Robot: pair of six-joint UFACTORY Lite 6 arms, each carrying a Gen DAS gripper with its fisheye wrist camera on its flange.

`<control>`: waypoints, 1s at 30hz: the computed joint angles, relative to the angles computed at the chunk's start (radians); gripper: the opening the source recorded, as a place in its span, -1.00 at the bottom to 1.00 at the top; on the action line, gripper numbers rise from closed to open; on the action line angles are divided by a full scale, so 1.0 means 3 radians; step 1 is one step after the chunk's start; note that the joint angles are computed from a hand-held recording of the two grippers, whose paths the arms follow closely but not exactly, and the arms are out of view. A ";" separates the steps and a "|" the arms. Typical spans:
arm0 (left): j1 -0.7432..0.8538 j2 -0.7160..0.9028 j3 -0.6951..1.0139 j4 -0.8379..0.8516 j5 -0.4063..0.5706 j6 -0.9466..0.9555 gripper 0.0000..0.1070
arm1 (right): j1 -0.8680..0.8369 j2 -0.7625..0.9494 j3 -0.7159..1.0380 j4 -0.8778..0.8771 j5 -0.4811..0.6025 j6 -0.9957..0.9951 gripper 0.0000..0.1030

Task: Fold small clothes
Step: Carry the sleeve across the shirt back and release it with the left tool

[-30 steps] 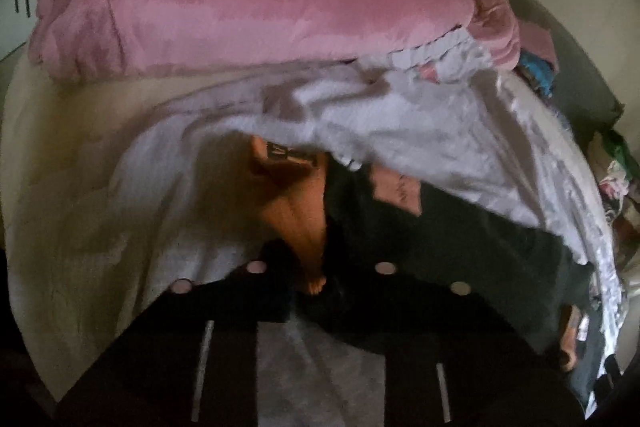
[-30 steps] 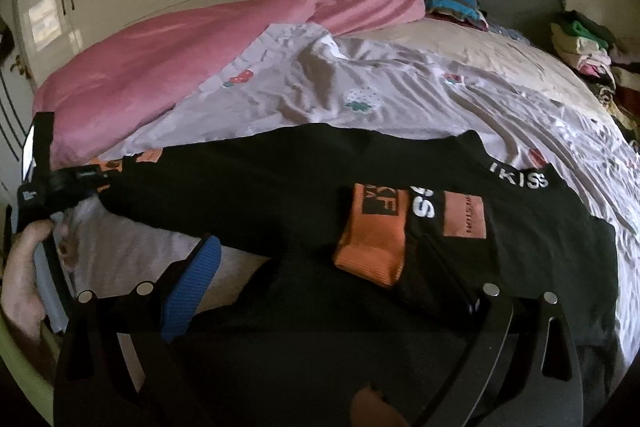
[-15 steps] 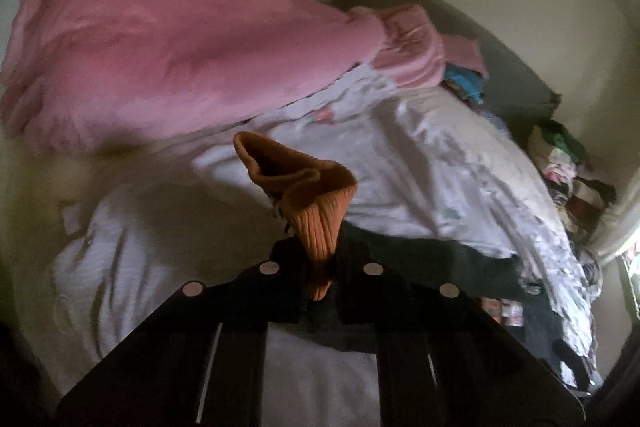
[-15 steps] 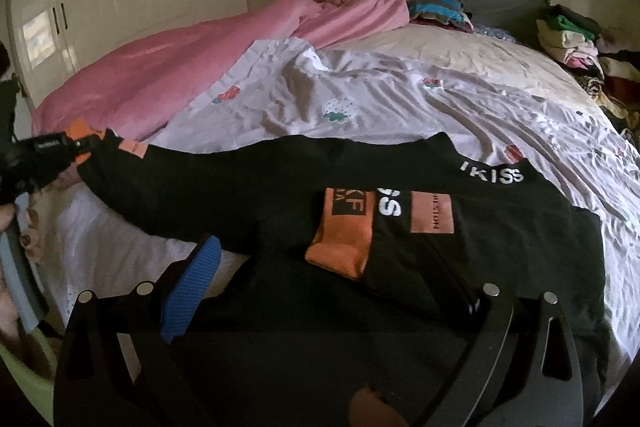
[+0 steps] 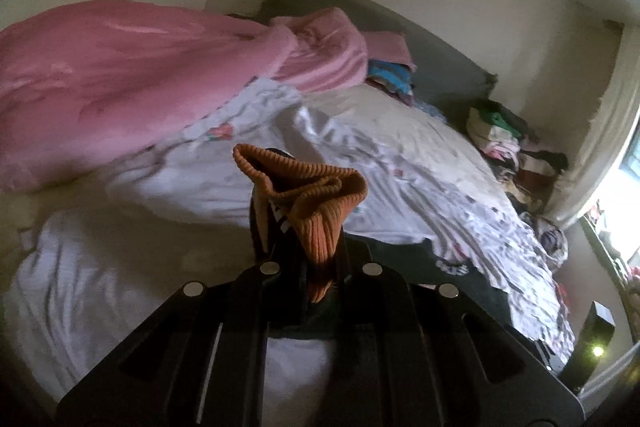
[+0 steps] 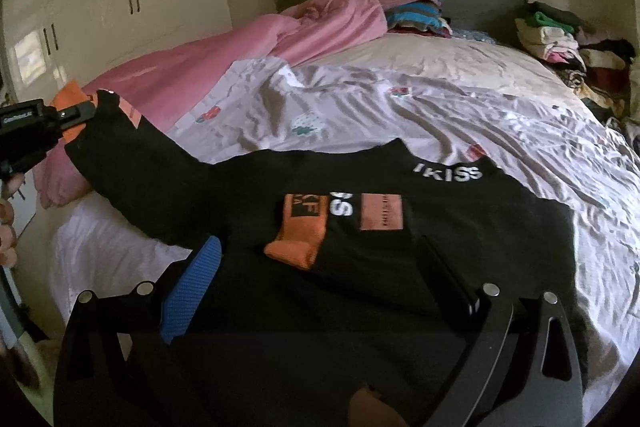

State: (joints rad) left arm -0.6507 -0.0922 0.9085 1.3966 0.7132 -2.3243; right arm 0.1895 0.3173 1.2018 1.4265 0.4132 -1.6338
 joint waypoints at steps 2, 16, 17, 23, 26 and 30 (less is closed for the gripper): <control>-0.0039 0.0104 0.0127 0.0010 -0.0043 0.0020 -0.95 | -0.0122 -0.0019 -0.0014 0.0020 0.0063 -0.0029 0.88; -0.0385 0.1118 0.1324 -0.0054 -0.0266 0.0411 -0.95 | -0.0992 0.0008 0.0077 -0.0066 0.0503 -0.0027 0.88; -0.0399 0.1211 0.1422 -0.0056 -0.0298 0.0429 -0.96 | -0.1029 0.0017 0.0087 -0.0073 0.0518 -0.0024 0.88; -0.0429 0.1689 0.1923 -0.0214 -0.0431 0.0690 -0.96 | -0.1360 0.0124 0.0187 -0.0117 0.0628 -0.0030 0.88; -0.0437 0.1918 0.2132 -0.0320 -0.0514 0.0819 -0.96 | -0.1507 0.0213 0.0274 -0.0155 0.0666 0.0001 0.88; -0.0448 0.2214 0.2409 -0.0496 -0.0622 0.0963 -0.96 | -0.1658 0.0328 0.0384 -0.0202 0.0695 0.0024 0.88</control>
State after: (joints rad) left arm -0.7850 0.5720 1.6311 1.2478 0.5268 -2.0353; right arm -0.3080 0.4158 1.3169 1.3660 0.6216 -1.6265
